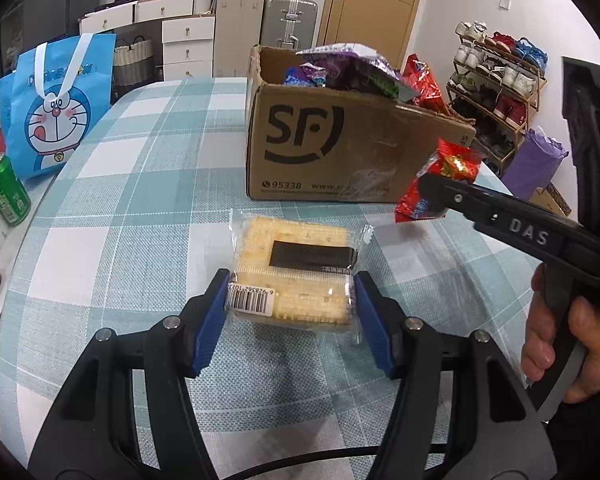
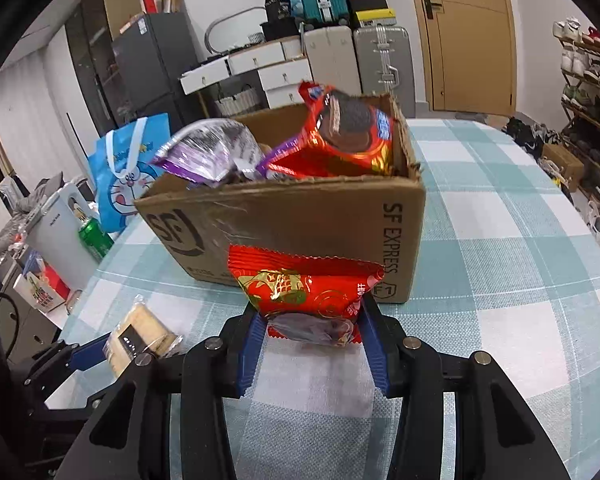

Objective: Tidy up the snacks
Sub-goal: 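Lift the cracker pack and Oreo pack and carry both over the box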

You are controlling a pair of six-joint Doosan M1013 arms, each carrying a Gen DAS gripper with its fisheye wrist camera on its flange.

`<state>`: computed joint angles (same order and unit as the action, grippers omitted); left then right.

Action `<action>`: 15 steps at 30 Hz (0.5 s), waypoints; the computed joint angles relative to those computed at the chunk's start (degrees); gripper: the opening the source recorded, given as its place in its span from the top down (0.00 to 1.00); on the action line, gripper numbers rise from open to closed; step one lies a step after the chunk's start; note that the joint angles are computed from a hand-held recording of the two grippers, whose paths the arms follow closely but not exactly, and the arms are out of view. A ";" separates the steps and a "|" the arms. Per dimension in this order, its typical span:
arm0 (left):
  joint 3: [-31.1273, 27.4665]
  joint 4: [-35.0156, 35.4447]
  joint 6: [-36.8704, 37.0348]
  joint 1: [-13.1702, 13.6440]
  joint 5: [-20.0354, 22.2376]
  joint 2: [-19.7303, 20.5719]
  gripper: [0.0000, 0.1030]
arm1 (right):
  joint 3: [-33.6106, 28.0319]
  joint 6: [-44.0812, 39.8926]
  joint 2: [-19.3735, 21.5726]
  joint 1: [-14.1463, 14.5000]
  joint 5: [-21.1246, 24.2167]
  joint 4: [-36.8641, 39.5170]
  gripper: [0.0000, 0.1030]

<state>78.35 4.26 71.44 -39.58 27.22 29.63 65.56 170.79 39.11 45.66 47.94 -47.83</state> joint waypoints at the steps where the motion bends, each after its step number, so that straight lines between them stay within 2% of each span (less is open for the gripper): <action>1: 0.02 0.14 -0.18 0.00 -0.13 -0.12 0.43 | 0.18 0.58 -0.20 0.19 -0.30 -0.92 0.56; 7: 0.45 2.01 -1.88 -0.18 -1.43 -1.27 0.43 | 3.15 4.49 -2.55 1.32 -2.71 -6.75 0.56; 15: -0.64 4.71 -4.82 0.08 -3.03 -2.10 0.43 | 3.90 8.66 -3.95 2.18 -3.71 -13.02 0.56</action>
<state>77.71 8.97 66.62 -39.49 24.19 27.53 69.46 179.46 35.17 47.83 44.24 -60.85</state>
